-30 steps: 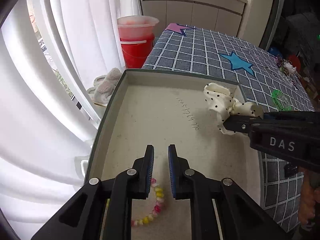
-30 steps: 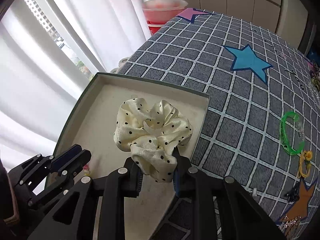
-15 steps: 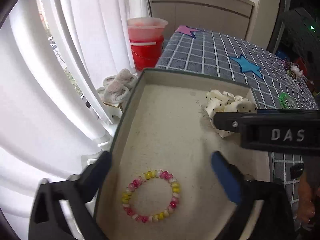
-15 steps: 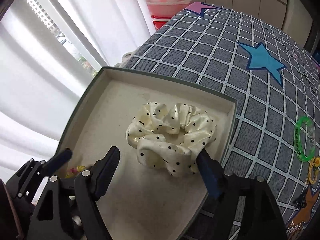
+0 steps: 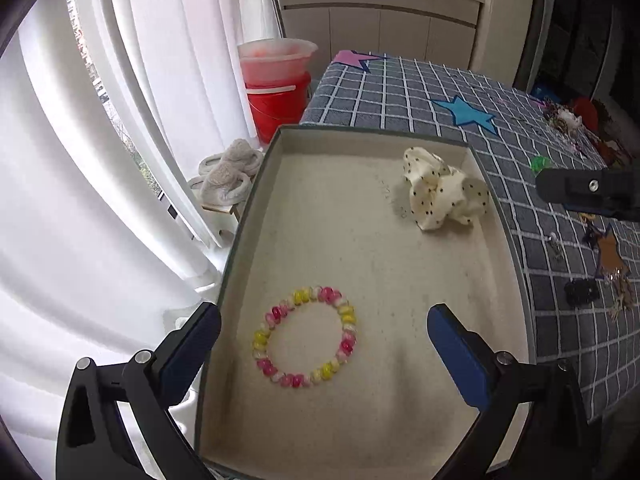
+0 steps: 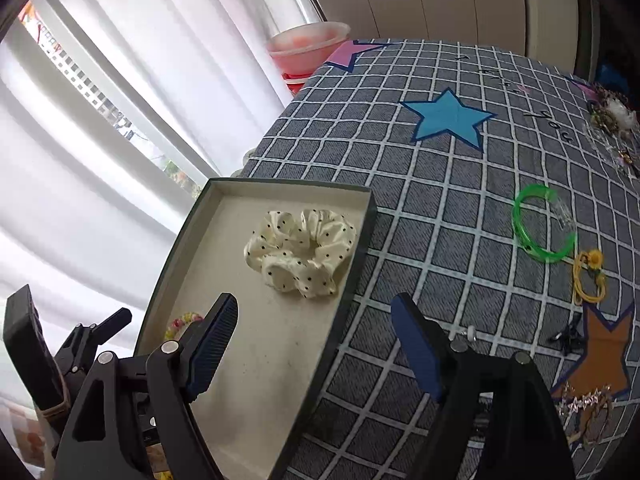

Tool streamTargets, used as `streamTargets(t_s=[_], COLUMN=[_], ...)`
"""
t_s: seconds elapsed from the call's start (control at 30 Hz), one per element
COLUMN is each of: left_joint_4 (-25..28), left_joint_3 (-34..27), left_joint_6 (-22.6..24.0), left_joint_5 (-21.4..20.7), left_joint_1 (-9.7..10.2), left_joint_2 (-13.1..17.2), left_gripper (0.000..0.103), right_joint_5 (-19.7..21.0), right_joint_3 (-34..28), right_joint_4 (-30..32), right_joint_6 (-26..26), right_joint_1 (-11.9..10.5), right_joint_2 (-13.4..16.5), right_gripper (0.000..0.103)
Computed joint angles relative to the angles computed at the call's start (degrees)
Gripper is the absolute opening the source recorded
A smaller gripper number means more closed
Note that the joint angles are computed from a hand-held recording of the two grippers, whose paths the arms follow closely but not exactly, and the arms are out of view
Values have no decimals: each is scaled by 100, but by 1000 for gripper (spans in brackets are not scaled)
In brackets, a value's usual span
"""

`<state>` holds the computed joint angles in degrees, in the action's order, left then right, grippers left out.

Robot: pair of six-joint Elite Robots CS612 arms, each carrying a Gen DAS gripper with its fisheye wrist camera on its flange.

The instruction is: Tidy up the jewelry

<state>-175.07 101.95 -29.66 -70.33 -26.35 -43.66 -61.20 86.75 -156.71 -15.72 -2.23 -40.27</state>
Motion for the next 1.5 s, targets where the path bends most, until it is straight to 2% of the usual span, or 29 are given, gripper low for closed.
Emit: streamTargets(t_s=[0.03, 0.07, 0.1, 0.13, 0.2, 0.23, 0.37, 0.47, 0.57, 0.6, 0.73, 0.97, 1.2, 1.4, 1.5], left_joint_4=[39, 101, 189, 289, 413, 483, 390, 470, 620, 661, 810, 1161, 1396, 1282, 1162], left_joint_3=[23, 38, 38, 28, -2, -25, -38, -123, -289, -355, -626, -1235, -1793, -1658, -1496], left_joint_6=[35, 49, 49, 27, -36, -58, 13, 129, 286, 337, 469, 769, 795, 640, 441], left_joint_5=[0, 8, -30, -131, -322, -370, -461, -490, -505, -529, -655, -649, -461, -4, -57], left_joint_1=[-18, -34, -35, -19, 24, 35, 33, 21, 29, 42, 121, 216, 276, 167, 142], left_joint_2=[3, 6, 9, 20, 53, 72, 88, 106, 153, 177, 278, 537, 779, 701, 598], left_gripper=[103, 98, 87, 82, 62, 57, 38, 23, 21, 16, 16, 16, 16, 17, 17], right_joint_5=[43, 86, 105, 129, 156, 148, 95, -129, -257, -309, -422, -246, -154, -79, -48], right_joint_3=[87, 173, 225, 300, 415, 459, 679, 860, 875, 869, 885, 897, 901, 934, 996], right_joint_4=[-31, -71, -100, -136, -197, -229, -460, -672, -560, -539, -490, -462, -488, -468, -521], right_joint_6=[-5, -12, -18, -37, -96, -132, -603, -1044, -1168, -1159, -1207, -1092, -915, -787, -716], right_joint_1=[-36, -77, -98, -129, -170, -177, -111, 24, 91, 101, 113, 22, -112, -264, -339], right_joint_2=[-39, -79, -101, -136, -187, -206, -277, -305, -251, -234, -197, -226, -233, -258, -292], right_gripper=[82, 82, 82, 82, 82, 82, 82, 82, 81, 81, 80, 80, 80, 80, 81])
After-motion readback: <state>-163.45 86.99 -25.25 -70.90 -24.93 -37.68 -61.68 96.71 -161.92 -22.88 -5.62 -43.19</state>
